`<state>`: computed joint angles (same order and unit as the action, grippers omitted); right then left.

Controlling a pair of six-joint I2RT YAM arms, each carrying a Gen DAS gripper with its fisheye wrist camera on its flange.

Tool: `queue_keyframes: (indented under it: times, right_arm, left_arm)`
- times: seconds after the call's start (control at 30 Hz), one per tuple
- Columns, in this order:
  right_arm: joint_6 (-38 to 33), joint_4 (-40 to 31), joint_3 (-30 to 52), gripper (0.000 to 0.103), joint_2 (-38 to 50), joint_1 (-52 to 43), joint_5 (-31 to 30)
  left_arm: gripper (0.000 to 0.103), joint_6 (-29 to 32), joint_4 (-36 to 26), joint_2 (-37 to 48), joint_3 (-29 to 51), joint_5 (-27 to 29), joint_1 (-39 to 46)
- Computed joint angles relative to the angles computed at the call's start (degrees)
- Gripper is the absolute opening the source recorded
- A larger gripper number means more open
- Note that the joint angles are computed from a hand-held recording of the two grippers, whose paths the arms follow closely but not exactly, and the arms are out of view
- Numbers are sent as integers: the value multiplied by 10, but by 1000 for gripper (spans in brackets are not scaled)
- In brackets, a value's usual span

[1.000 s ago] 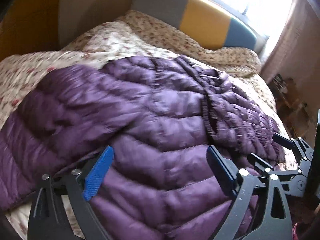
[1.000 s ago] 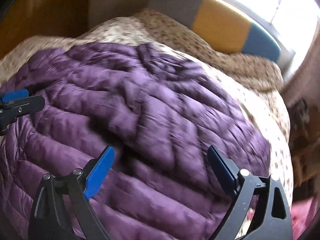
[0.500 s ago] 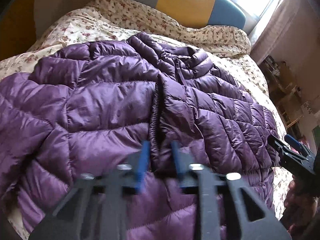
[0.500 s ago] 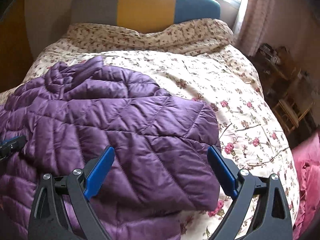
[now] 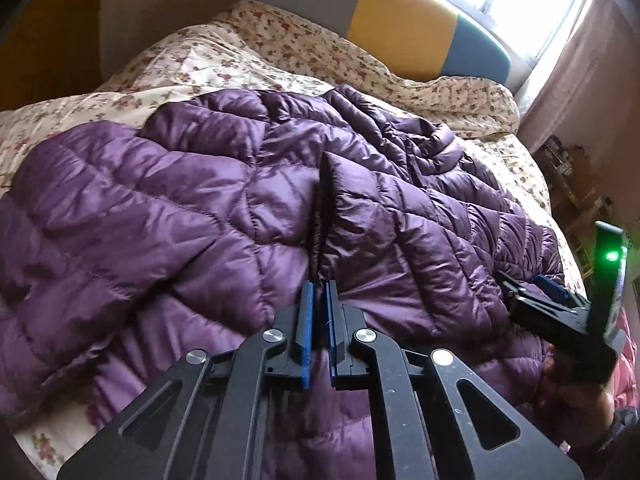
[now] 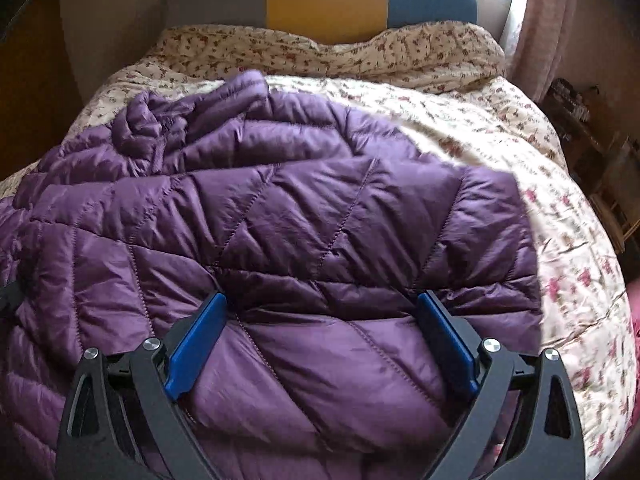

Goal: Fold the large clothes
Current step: 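Open the right gripper to lay the sleeve on the jacket body, then grasp the other sleeve cuff with the left gripper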

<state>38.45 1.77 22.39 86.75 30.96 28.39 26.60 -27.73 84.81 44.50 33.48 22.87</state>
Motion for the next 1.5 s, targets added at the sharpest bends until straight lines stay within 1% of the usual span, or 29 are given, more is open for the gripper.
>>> queue_keyframes:
  times: [0.03, 0.07, 0.1, 0.13, 0.17, 0.27, 0.33, 0.47, 0.5, 0.53, 0.57, 0.6, 0.63, 0.73, 0.8, 0.87, 0.9, 0.97, 1.0, 1.03, 1.1, 1.13, 1.17, 1.23, 1.27, 1.3, 1.4, 1.43, 1.5]
  right_arm:
    - [0, 12, 1, 97, 11, -2, 0]
    - [0, 22, 1, 97, 21, 0, 3]
    - [-2, 27, 3, 97, 29, 0, 4]
    - [-4, 31, 4, 97, 34, 1, 6]
    - [-6, 35, 3, 97, 37, -1, 6]
    - [-11, 43, 1, 98, 39, -4, 3]
    - [-9, 41, 1, 98, 42, 0, 7]
    - [-9, 45, 1, 98, 46, 2, 11]
    - [-9, 50, 0, 98, 48, 2, 12]
    - [-6, 53, 1, 98, 53, 6, 15]
    - [-6, 60, -1, 99, 56, 6, 16]
    - [-6, 65, -1, 99, 59, 5, 15]
    - [-8, 70, -3, 99, 60, 4, 14]
    - [-10, 71, -2, 100, 62, 2, 15]
    - [-12, 76, -5, 100, 65, 1, 17]
    - [-12, 77, -5, 100, 66, 2, 20]
    - [-12, 77, -4, 100, 67, 2, 22]
    - [-12, 75, -2, 100, 69, 3, 25]
    - [-11, 71, -1, 100, 68, 4, 25]
    - [-10, 68, 1, 100, 67, 5, 27]
    - [-5, 63, 4, 100, 69, 10, 33]
    - [-4, 62, 5, 100, 70, 12, 34]
    - [-2, 61, 5, 100, 70, 13, 35]
    - [2, 58, 7, 100, 71, 17, 39]
    - [3, 55, 8, 100, 71, 19, 41]
    - [4, 55, 8, 100, 71, 20, 42]
    - [6, 53, 7, 100, 70, 22, 45]
    - [6, 54, 8, 100, 71, 22, 45]
    - [8, 52, 8, 100, 71, 24, 48]
  left_arm:
    - [22, 1, 3, -11, -4, -1, 6]
    - [34, -2, 8, -21, -9, -2, 11]
    - [59, -5, 14, -38, -16, 12, 27]
    - [67, -10, 26, -55, -25, 22, 39]
    - [67, -13, 32, -67, -28, 23, 42]
    - [66, -17, 20, -73, -17, 31, 27]
    - [54, -20, 23, -71, -16, 25, 3]
    - [53, -60, 72, -59, -32, -25, -69]
    - [53, -66, 82, -48, -34, -42, -80]
    - [53, -79, 103, -18, -34, -80, -97]
    - [53, -83, 114, 2, -35, -92, -101]
    - [53, -82, 125, 27, -33, -92, -100]
    - [53, -82, 151, 37, -43, -82, -94]
    - [53, -80, 165, 35, -53, -79, -92]
    - [53, -79, 154, 33, -49, -73, -88]
    - [58, -69, 113, 24, -37, -63, -73]
    - [63, -60, 84, 13, -32, -47, -54]
    - [70, -38, 40, -12, -29, -12, -10]
    - [73, -30, 26, -27, -33, -3, 8]
    - [75, -5, -6, -38, -29, 19, 51]
    - [76, 42, -54, -46, -17, 41, 123]
    - [79, 77, -90, -37, -1, 54, 176]
    - [81, 109, -121, -23, 16, 66, 224]
    - [81, 151, -160, 10, 49, 76, 308]
    - [81, 172, -185, 38, 73, 81, 350]
    - [85, 188, -209, 74, 106, 83, 399]
    - [86, 214, -244, 156, 191, 84, 500]
    - [86, 212, -246, 175, 212, 81, 520]
    - [86, 195, -260, 234, 284, 68, 563]
